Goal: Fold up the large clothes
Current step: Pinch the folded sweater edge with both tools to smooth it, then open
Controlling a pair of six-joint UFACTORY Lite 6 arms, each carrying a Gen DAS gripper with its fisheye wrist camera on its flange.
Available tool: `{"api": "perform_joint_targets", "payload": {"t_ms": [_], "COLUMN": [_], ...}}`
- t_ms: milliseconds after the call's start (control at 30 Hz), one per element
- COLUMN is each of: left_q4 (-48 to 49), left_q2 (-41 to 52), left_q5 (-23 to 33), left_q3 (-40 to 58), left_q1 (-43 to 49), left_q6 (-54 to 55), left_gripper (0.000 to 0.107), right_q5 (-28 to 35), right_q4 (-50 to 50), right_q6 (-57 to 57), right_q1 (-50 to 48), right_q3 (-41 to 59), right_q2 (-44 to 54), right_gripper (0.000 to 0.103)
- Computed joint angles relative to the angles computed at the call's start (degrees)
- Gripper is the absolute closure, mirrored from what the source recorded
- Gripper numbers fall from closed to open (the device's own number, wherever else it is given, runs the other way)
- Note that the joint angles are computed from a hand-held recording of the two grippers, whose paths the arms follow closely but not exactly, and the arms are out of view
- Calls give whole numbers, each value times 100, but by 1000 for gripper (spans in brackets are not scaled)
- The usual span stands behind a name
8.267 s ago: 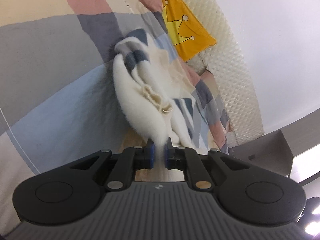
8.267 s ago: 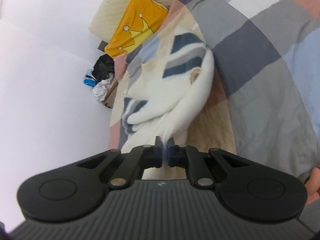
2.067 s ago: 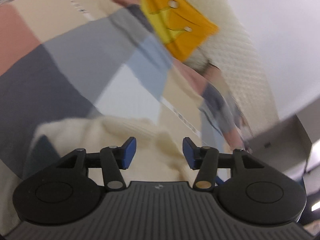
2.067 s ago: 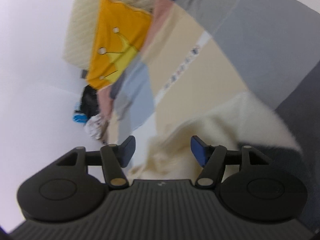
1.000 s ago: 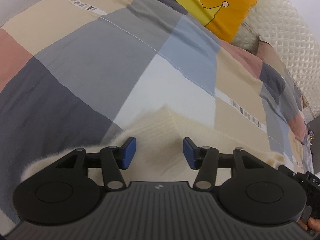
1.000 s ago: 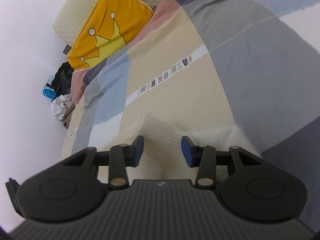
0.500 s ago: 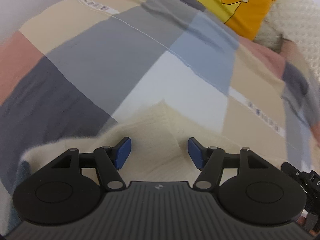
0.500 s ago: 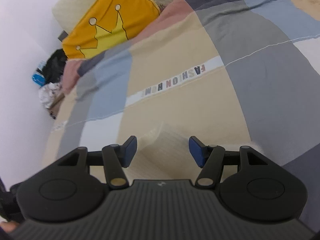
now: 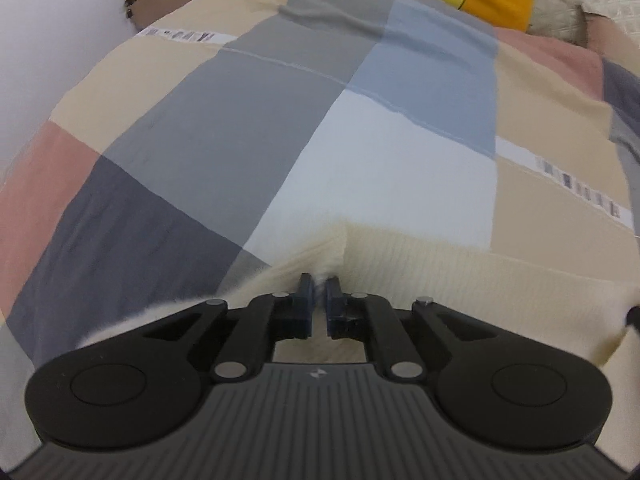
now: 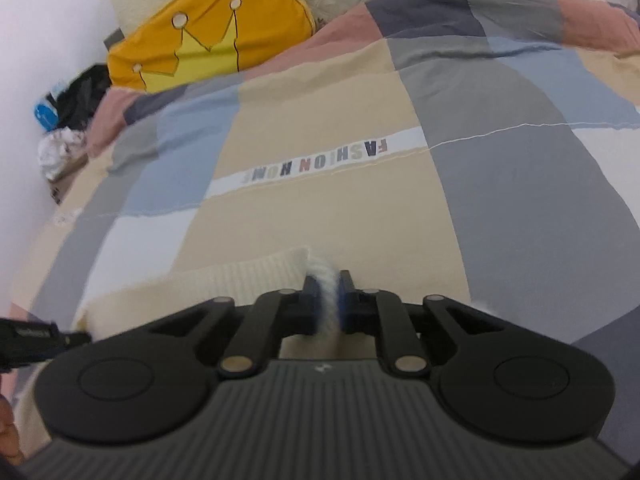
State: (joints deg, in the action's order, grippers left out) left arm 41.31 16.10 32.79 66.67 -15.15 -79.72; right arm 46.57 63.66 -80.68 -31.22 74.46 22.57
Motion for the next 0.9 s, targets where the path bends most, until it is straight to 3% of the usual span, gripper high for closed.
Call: {"api": "perform_joint_targets", "payload": {"t_ms": [167,433,533,667,800,900], "left_q4": [2,-1484,-1943,-1634,-1298,-710], "left_q2": [-1279,-2874,-2980,-2867,-2060,-1408], "left_q5": [-456,-715,-750,-841,-1113,-1377], "left_q3": [-974,-1461,-1404,-1351,-1194,-1155], "left_q1": [344,1301,1497,1473,1542,1563], "left_q6": [-94,1341,1623,1379,1142,619], "left_gripper": [101,102,102,102,102,102], "right_q5": [812,1507,1620,1414,1278,824], "right_q4": [-32,-77,-102,-84,-222,-336], "right_q6": [279,636,853,681,711,473], "right_q1": [-492,-1055,-1149,-1076,-954,-685], "right_q3": [372,814,1118,1299,1641,1606], "right_q2": [-88,-45,182,378,848,1143], "right_gripper": [94,95,95,95,95,95]}}
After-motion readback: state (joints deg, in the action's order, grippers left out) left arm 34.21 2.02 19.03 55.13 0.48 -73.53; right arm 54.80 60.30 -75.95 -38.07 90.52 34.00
